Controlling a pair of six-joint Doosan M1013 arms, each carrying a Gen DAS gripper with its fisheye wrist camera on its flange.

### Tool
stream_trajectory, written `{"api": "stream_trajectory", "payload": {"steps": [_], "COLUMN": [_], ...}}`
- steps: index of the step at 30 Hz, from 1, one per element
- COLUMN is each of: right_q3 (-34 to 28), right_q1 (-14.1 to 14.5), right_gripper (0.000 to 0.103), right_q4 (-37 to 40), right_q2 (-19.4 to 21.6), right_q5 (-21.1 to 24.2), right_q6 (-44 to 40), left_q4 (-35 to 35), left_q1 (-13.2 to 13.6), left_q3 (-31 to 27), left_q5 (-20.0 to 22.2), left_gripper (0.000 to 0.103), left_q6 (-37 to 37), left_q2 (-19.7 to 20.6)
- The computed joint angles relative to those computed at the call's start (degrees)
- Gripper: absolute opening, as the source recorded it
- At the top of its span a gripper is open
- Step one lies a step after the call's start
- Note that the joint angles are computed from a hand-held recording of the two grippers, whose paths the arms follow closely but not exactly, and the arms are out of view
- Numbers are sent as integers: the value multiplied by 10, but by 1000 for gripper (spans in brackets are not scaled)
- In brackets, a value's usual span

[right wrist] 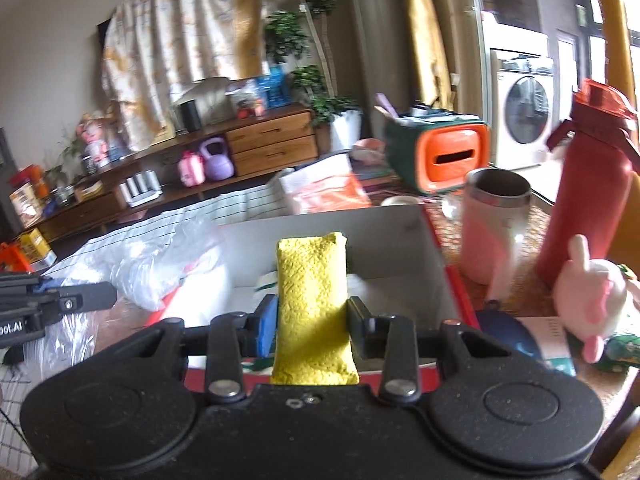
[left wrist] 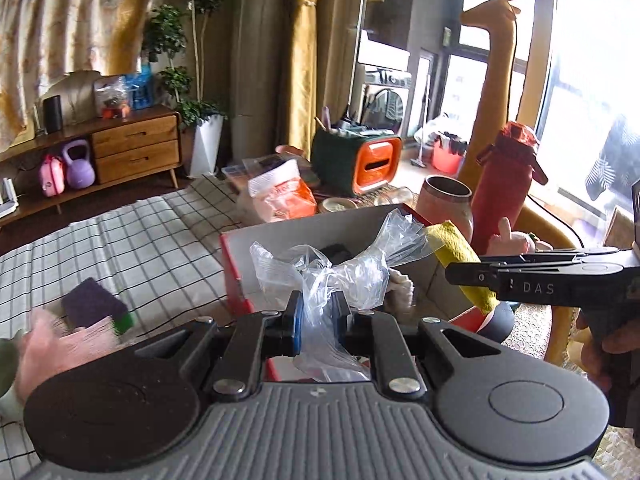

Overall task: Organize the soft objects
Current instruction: 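Lift and carry the sponge and plastic bag over the red box with both tools, then open both tools to release the sponge and plastic bag into the box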

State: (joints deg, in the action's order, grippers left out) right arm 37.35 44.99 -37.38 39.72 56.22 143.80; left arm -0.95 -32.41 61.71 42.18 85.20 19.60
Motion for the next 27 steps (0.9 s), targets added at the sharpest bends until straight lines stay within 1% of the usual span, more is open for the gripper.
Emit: {"api": "stream_trajectory", "payload": {"steps": [5,9,15,19,22,27], "right_q3": [18,7,-35,-63,-78,-99], "right_q1": [-15,-23,-27,-32,-36,-37], "right_gripper": [36,36,36,36,36,36], "right_q4": [0,12,41,62,74,86], "right_q2": [-7,3,31,49,59,72], "right_q5": [6,22,51,74,83,99], "right_q6": [22,9,-39,-57,-68,-86], "left_q4": [0,-4,-1,-5,13,9], "left_q1": [-5,-4,-7,-5,-6,-2], "left_q3": [-48,-91,-156,-201,-225,-265], "left_q5": [38,57,100,141,160,203], "left_gripper": [14,14,14,14,14,15], "left_q6": [11,9,6,0,-8,-17], "left_q2": [38,69,119,151,169,197]}}
